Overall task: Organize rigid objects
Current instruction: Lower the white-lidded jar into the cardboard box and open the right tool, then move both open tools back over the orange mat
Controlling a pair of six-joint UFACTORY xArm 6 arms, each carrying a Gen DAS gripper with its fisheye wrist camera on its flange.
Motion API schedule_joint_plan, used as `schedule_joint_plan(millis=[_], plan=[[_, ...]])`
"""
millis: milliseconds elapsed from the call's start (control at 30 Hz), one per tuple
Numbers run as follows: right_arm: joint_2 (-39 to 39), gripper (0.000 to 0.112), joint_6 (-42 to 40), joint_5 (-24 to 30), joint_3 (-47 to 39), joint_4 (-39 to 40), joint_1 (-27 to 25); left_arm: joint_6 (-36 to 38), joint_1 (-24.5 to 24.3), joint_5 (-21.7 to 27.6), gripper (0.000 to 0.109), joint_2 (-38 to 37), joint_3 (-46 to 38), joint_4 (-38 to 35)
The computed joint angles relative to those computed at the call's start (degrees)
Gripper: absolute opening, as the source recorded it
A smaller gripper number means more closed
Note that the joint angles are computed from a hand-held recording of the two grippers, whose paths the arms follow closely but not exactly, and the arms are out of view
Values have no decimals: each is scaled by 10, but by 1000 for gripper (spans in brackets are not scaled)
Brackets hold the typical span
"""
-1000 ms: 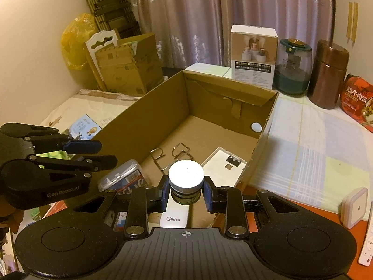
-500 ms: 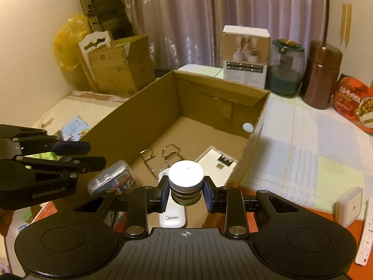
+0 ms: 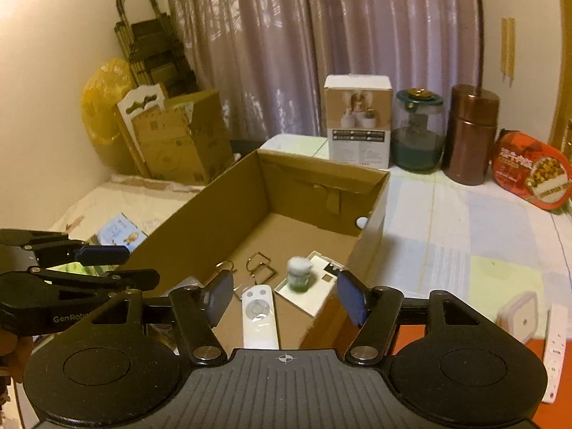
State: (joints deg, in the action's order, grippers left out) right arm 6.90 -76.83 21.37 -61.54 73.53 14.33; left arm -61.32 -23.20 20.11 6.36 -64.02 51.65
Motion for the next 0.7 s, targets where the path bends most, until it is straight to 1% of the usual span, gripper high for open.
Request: schedule_joint_plan(millis=[133,267,400,633,700], plan=[[-41,62,2,5,38,12,-19,-16,-11,4,44,-20,10,1],[-88,62,1,10,79,18,-40,-38,-27,12,49,-37,15,3],[-134,62,8,16,115,16,-62,-53,-49,22,59,-49,15,-3],[-209,63,0,23,172,16,-107,-69,-95,38,64,-54,2,-11],[-227,63,7,29,183,13,-125,-82,-106,42,72,-51,-4,-4]])
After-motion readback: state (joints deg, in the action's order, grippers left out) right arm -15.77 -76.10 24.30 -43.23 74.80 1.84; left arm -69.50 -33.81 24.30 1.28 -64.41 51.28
